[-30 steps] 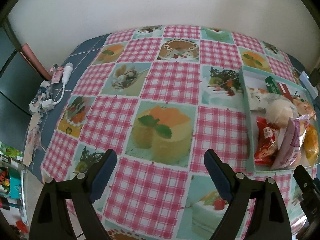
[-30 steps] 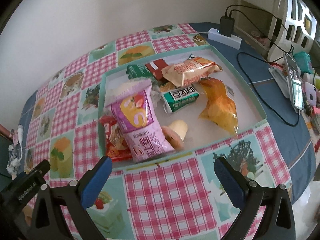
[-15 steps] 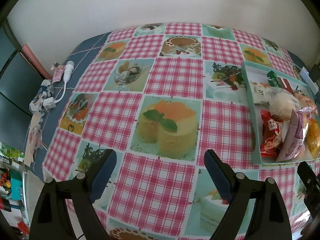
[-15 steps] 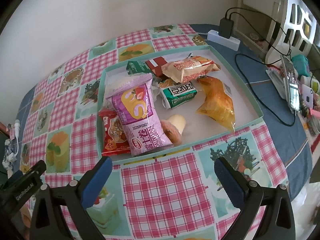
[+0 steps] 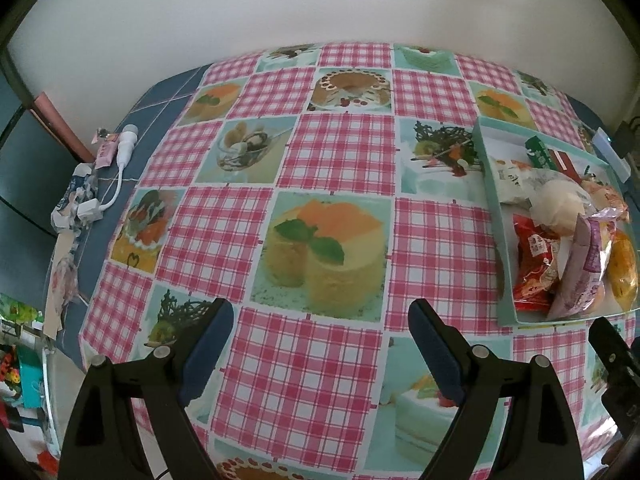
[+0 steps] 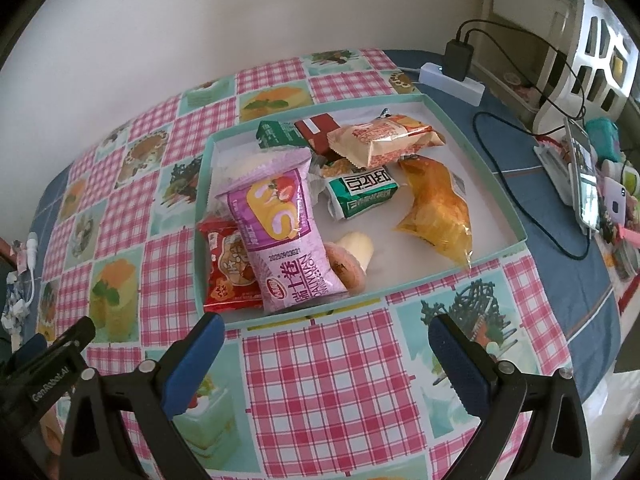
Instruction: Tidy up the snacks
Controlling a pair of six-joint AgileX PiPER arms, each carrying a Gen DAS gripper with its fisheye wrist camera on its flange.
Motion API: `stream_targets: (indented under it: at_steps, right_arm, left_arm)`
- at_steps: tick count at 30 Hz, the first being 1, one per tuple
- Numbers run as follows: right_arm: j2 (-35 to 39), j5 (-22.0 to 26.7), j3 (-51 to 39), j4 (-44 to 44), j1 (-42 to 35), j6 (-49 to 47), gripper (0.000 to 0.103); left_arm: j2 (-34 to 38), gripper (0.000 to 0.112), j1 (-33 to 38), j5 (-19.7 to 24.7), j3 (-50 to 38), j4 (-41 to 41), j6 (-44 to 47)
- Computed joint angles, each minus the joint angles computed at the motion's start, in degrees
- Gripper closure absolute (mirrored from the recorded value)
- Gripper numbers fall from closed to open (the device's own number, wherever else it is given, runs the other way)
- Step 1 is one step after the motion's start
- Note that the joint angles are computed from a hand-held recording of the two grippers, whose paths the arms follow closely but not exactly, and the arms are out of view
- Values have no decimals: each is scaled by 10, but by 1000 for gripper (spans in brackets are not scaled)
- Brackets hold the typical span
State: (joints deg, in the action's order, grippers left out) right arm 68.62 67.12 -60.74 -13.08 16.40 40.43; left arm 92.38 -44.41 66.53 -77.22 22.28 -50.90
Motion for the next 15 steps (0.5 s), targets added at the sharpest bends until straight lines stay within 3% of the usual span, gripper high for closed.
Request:
stream_targets:
  at_steps: [15]
  right_arm:
    - [2, 8, -5, -9, 6, 9, 0]
  left_arm:
    - [-2, 23, 3, -6, 2, -8, 6]
